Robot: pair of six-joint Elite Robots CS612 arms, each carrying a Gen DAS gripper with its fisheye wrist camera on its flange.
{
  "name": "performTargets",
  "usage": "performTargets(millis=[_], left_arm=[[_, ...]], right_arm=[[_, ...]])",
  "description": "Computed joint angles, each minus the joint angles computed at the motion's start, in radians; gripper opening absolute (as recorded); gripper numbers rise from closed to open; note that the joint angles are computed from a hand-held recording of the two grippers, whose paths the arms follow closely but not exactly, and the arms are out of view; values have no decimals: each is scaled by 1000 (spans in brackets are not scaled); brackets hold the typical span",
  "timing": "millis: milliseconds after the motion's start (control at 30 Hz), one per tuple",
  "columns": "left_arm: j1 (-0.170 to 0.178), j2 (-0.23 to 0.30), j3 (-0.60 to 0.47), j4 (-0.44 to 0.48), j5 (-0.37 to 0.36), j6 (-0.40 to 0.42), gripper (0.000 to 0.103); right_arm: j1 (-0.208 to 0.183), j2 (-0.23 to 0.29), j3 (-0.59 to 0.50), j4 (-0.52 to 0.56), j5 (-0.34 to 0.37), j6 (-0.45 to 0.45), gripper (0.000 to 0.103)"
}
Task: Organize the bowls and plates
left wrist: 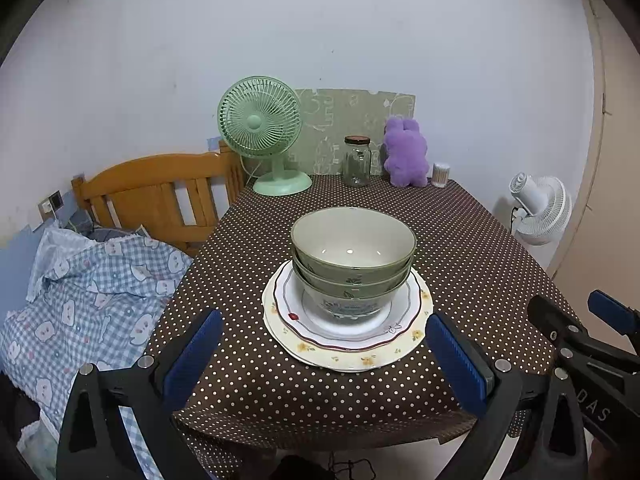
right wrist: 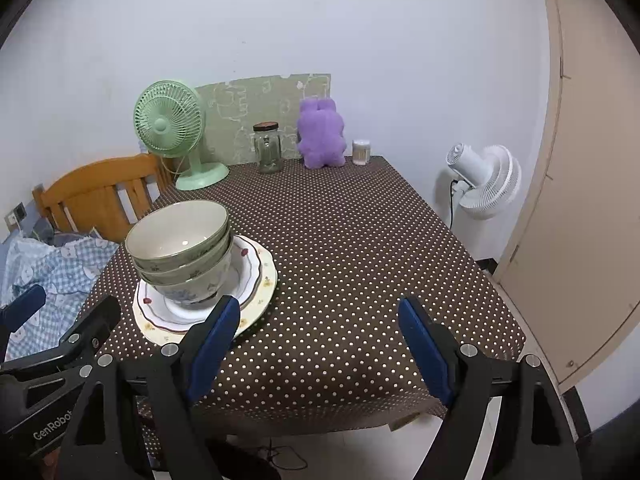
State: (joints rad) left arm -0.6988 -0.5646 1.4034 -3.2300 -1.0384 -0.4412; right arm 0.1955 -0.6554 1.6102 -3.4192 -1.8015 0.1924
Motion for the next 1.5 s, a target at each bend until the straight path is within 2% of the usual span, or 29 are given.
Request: performTargets(millis=[400,1500], left_arm=[[-2,-4,4,12,-2,-25,102],[-4,-4,-1,18,-10,-32,102]], right_arm=[[-1,-4,6,2,1,-10,84],[-14,-7,11,13,20,-23,84]])
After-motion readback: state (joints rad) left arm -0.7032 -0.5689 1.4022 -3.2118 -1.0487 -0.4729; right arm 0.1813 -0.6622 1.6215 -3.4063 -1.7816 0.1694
